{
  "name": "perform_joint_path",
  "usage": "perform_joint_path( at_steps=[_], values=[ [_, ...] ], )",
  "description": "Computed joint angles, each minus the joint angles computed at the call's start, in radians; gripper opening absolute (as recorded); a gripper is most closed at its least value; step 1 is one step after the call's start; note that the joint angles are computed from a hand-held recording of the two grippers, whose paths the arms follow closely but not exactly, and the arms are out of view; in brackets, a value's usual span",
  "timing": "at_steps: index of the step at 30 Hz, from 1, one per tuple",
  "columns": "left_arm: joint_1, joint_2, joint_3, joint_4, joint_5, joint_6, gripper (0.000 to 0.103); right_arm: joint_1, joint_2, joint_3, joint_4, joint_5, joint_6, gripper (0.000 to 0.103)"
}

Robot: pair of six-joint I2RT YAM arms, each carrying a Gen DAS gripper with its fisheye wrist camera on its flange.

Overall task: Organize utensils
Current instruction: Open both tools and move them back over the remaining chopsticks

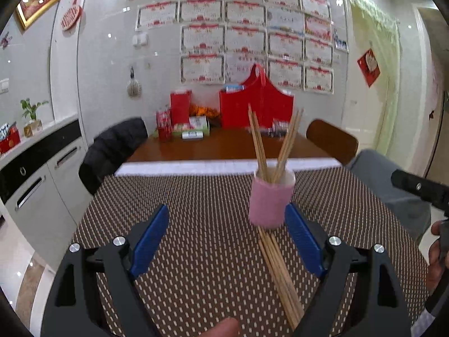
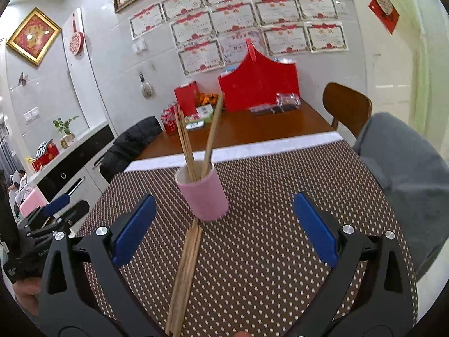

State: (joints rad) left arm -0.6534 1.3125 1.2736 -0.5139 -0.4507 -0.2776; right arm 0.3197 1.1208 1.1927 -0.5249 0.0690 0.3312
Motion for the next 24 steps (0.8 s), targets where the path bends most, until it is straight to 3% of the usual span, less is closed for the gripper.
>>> perform_joint_path(
  at_steps=[11, 24],
  values=[
    [-0.055, 0.087, -0.089, -0.035, 0.047, -0.066, 0.083, -0.002, -0.028, -0.113, 0.003, -0.028, 0.017, 0.097],
    [-0.034, 0.367, 0.004, -0.047, 0.108, -0.027, 0.083, -0.069, 0.004, -0.186, 0.031, -0.098, 0.017, 0.097]
  ],
)
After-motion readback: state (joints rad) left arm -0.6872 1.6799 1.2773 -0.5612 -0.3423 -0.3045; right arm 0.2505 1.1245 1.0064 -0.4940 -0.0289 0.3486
